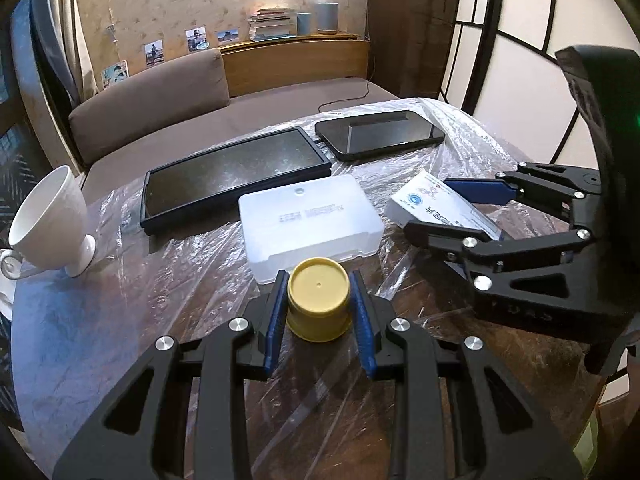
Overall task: Collect trash
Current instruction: 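Carry the yellow cup and medicine box over the white bin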
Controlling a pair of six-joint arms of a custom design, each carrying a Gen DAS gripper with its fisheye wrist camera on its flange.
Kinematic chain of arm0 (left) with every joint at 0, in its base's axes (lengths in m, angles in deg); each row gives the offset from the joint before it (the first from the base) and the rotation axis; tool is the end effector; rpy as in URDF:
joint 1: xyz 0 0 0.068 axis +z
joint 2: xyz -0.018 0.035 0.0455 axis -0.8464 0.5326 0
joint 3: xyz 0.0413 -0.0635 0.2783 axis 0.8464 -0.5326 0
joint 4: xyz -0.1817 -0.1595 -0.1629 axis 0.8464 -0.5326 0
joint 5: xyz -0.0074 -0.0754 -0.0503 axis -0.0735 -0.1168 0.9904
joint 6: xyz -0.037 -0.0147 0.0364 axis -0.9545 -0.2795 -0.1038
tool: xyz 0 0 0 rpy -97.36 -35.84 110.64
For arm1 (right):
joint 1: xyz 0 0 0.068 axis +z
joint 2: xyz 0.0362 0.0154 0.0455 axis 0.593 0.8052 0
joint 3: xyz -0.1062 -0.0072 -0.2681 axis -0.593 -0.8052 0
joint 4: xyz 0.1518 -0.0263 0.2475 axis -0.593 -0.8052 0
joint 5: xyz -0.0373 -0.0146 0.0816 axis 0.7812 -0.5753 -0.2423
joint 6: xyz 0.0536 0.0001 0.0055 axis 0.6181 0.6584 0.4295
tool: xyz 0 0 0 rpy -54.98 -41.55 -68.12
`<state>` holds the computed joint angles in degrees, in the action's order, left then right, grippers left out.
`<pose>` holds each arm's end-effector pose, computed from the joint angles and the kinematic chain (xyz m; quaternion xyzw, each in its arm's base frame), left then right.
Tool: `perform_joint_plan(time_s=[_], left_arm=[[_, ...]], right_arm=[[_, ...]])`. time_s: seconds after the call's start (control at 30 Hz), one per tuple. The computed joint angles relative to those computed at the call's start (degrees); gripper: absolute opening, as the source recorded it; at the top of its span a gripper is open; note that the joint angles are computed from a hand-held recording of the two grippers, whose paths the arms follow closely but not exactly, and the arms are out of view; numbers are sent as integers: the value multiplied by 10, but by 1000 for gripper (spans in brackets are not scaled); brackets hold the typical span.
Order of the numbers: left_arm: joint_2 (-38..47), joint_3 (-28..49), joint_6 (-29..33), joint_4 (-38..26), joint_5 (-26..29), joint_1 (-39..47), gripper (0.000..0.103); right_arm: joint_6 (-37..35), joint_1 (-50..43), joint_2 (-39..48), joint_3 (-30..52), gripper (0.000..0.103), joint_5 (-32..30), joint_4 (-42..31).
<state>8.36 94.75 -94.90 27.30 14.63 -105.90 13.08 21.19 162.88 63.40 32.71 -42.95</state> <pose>0.1673 -0.1624 0.0617 0.0385 0.9377 -0.0123 0.3451 0.2769 -0.0561 0.1212 -0.3323 0.8845 0.1153 0.3064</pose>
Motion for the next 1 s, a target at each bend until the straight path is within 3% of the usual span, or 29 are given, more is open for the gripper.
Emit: perform_joint_plan(time_s=[1.0], left_arm=[[-65, -46, -59, -41, -5, -38, 33]], right_arm=[[-122, -68, -92, -56, 50, -61, -113]])
